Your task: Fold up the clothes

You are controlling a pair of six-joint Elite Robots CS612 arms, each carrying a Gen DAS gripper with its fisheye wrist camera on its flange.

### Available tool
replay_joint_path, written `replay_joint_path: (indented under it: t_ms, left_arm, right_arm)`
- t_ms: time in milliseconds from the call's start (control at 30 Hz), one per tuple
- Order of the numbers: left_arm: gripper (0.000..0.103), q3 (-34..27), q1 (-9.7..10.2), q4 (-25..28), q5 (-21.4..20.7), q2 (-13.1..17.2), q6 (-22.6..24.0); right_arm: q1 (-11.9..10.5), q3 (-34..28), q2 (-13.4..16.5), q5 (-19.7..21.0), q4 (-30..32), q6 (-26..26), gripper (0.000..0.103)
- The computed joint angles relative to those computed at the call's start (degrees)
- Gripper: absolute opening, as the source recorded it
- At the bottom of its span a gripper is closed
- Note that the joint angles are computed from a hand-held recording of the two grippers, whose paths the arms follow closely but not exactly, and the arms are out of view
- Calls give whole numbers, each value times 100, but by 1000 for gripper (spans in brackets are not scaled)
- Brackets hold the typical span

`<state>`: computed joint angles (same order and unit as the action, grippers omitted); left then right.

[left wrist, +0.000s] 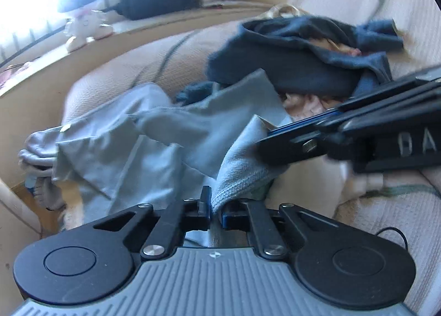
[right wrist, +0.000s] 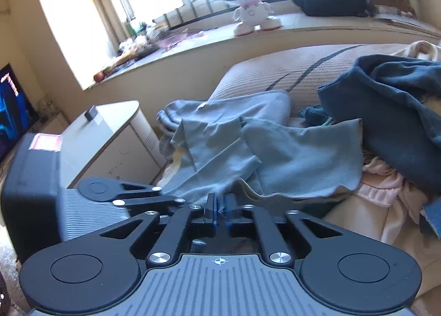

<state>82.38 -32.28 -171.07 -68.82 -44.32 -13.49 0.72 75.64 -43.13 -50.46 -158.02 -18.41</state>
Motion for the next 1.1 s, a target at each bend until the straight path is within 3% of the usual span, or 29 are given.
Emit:
replay_joint_path:
  t_ms: [100, 200, 367, 467, 567, 700, 767, 800, 867, 900, 967, 1100]
  left_arm:
    - [5, 79, 43, 185, 242, -85, -349]
    - [4, 190, 118, 235, 217, -173, -701]
    - [4, 235, 137, 231, 53, -211, -789]
    - [4, 242, 140, 200, -56, -219, -830]
    - [4, 229, 132, 217, -68, -225, -827]
    - [4, 251, 120, 253, 39, -238, -867]
    - [4, 261, 117, 288, 124, -247, -897]
    - [4, 265, 118, 322, 155, -255, -915]
    - [4, 298, 129, 354, 165, -285, -975]
    - [4, 328, 136, 341, 144, -304, -1016]
    - [4, 398, 146, 341, 163, -352, -1133]
    - [4, 574, 174, 390, 287, -472, -1537]
  right_arm:
    - [-13, -66, 52, -406, -301, 300, 20]
    - [37, -330, 266, -1258, -712, 402, 20]
    - [-62, -1137, 779, -1151, -620, 1737, 21]
    - [-101, -1596, 1039, -902, -472, 2385, 31]
    - [-55, -1937, 1189, -976, -157, 2469, 40]
    - [39, -2269, 1337, -1476, 394, 2501, 41]
    - [34, -2350, 1405, -1433, 546, 2657, 41]
    - [31, -2362, 1424, -1364, 563, 2724, 38]
    - [33, -2378, 1451, -1257, 558, 2745, 8]
    - [56, -2378, 1448, -1298, 542, 2676, 2]
    - [115, -2394, 1438, -1351, 468, 2536, 2]
    - [153, -2530, 1450, -648, 458, 2552, 2]
